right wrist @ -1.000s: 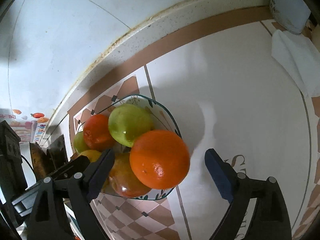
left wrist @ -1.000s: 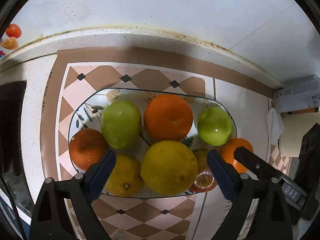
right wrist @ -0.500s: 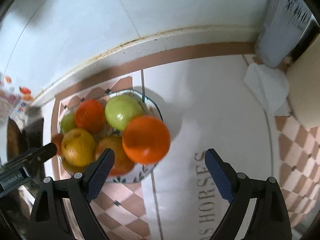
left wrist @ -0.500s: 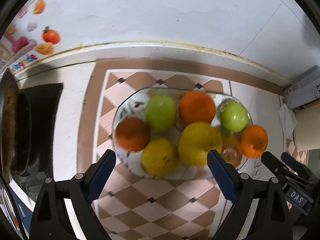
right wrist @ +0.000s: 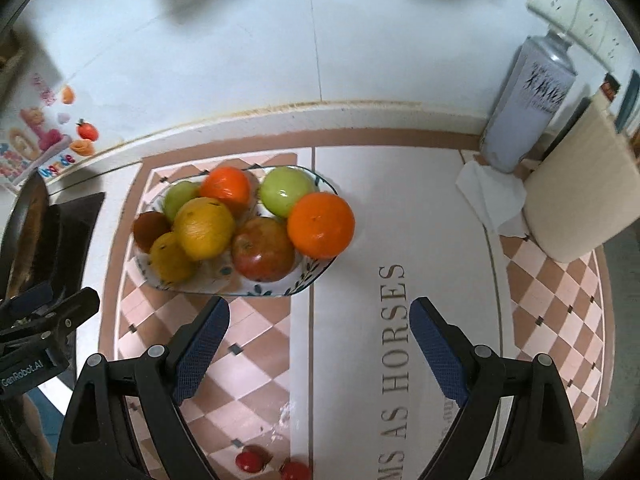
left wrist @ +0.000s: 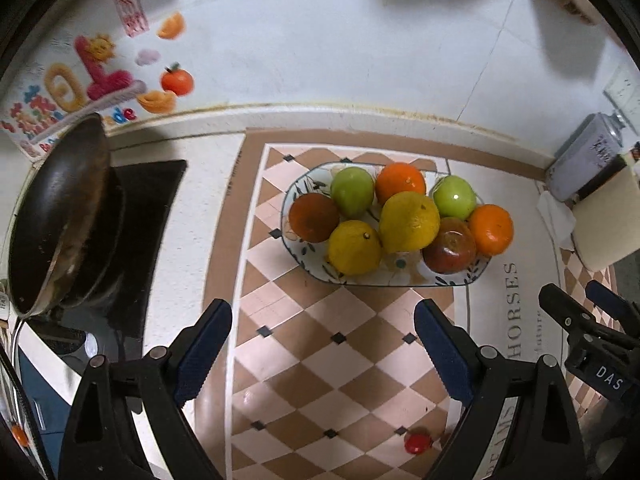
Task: Organize fruits
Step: 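Lift both open tools away from the plate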
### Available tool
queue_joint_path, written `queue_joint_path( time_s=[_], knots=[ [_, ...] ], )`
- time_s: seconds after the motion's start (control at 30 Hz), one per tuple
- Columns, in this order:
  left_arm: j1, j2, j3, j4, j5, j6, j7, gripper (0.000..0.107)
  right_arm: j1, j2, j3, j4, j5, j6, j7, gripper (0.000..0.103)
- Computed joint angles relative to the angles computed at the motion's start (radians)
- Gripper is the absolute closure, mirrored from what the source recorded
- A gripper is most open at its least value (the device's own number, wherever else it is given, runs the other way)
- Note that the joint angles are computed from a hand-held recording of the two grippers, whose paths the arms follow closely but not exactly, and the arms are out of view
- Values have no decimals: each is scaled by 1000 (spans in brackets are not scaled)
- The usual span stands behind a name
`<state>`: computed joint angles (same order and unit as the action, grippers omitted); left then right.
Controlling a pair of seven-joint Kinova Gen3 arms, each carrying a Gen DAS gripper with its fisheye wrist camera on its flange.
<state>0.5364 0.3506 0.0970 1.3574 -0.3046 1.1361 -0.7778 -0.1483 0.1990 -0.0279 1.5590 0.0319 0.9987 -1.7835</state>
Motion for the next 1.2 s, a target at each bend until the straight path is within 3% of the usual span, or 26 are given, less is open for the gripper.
queue_joint_path(
  time_s=[0.27,0.67,1.03,1.13,1.17,1.2],
  knots=[
    [49,-147,38,89,-81,-5,75,14,-22,-190,-24,75,30,7,-45,9],
    [85,-284,150,130,-212,50,187,14,-29,-396,-81,69,55,89,-89,9],
    [68,-315,192,146,-232,59,232,14,-23,-436,-91,53,36,103,-102,9],
    [63,-304,189,150,-224,57,236,14,-20,-412,-69,62,7,104,-86,2],
    [60,-294,185,151,-216,57,234,13,-19,-398,-51,73,-18,100,-69,2],
    [60,-286,182,152,-212,59,229,5,-16,-389,-43,85,-30,96,-61,2]
  ],
)
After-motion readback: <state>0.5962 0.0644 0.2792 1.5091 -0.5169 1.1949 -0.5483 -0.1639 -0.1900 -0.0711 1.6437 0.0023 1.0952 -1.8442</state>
